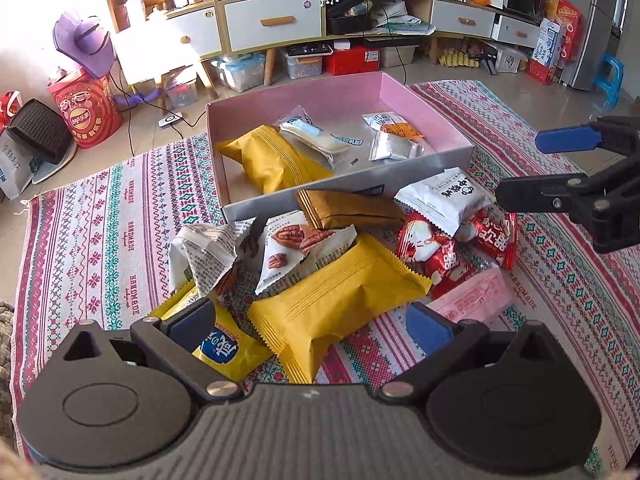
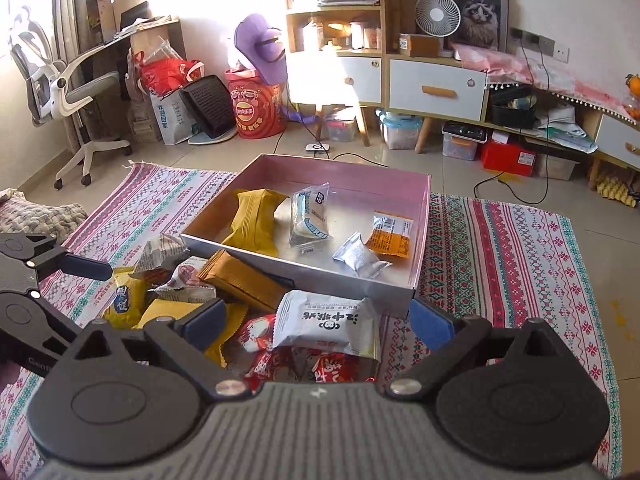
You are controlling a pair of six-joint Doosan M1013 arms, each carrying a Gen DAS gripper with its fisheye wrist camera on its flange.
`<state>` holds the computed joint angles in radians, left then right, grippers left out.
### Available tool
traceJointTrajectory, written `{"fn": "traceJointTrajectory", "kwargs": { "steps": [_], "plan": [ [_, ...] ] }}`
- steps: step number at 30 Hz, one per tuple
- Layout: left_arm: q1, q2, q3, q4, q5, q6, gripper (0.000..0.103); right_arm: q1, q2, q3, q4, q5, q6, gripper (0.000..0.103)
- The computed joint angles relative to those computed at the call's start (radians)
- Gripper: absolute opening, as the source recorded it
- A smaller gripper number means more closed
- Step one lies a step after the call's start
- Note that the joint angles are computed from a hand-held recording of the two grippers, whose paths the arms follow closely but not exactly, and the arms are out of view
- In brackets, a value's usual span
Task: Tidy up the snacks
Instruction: 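Lower the right gripper to the pink wrapped pastry while the left lowers to a yellow pastry bag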
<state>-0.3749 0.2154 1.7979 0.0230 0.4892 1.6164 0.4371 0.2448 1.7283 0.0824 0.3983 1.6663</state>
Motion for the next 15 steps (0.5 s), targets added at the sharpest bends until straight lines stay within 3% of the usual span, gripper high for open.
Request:
{"fn": "traceJointTrajectory", "kwargs": {
  "steps": [10, 15],
  "plan": [
    [0.026, 0.017, 0.026, -0.143, -0.048, 0.299, 0.103, 0.011, 0.004, 0.022, 0.175, 0.052, -0.31, 0.097],
    [0.041, 0.04, 0.001, -0.351, -0.004, 0.548, 0.103, 0.008, 0.013, 0.011, 0.347, 0.123, -0.579, 0.095]
  ]
}}
